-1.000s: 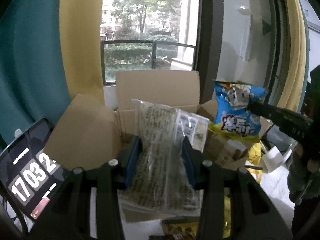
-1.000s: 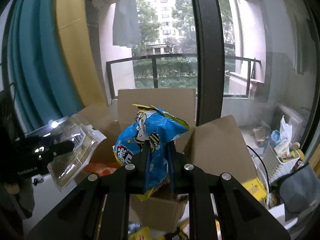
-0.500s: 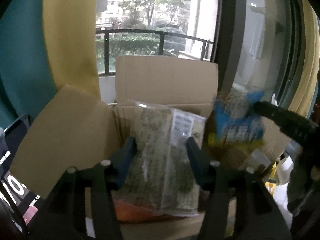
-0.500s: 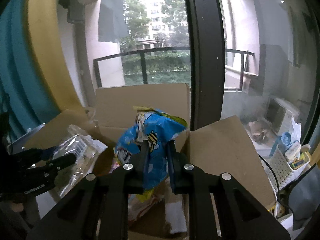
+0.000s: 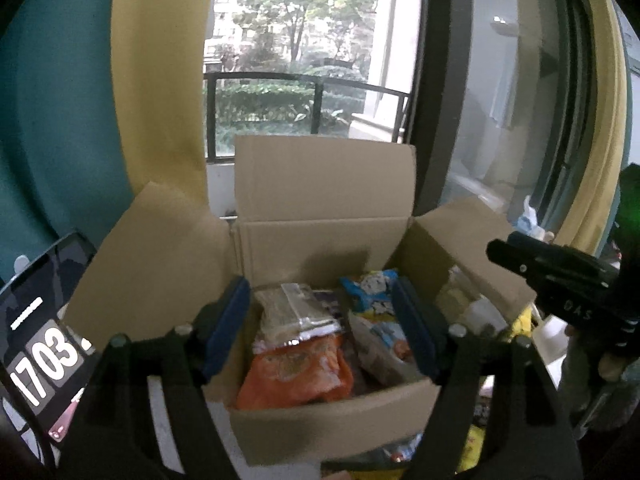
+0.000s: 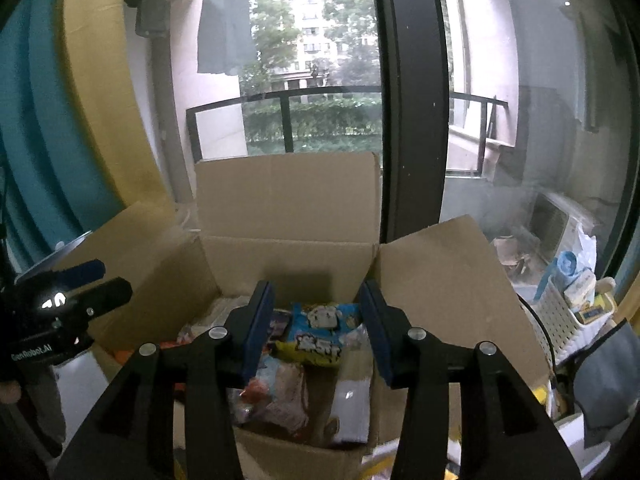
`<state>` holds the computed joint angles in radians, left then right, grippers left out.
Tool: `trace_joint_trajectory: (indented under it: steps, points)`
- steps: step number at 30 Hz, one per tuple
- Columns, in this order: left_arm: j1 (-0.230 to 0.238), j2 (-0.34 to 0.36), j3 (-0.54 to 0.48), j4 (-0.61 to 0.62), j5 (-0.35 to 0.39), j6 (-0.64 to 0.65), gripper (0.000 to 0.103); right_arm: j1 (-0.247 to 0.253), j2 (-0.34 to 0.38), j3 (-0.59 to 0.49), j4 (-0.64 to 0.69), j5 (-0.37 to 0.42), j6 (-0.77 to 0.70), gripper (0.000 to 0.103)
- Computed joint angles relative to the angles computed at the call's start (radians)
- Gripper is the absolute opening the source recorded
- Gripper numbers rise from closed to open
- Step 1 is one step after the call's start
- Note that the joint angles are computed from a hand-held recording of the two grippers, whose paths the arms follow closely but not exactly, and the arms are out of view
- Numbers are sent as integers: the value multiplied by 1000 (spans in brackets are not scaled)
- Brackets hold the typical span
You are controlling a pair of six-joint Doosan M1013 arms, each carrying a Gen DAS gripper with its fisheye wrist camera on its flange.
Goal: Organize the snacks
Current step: 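Open both tools to drop the bags into the box, then grasp the blue-labeled bread bag with the left tool while the right tool grasps a clear snack bag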
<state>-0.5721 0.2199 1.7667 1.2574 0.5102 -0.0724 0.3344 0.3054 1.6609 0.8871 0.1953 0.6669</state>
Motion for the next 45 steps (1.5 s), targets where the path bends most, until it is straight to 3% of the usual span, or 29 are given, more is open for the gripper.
trace_joint_trajectory:
  steps: [18,26,33,45]
  points:
    - [-147,-122,111,114,116,-102,76,-5,-163,178,255,7,-277,49]
    - [-220,-166,165,116,164,-118,77,5,-239,259,331,13,-365,55]
    - [-284,-196,216,94,198,-148,77,18,-304,333,335,20,-375,57]
    - [-404,-228,301,29,253,-225,78,51,-388,443,184,33,-218,61]
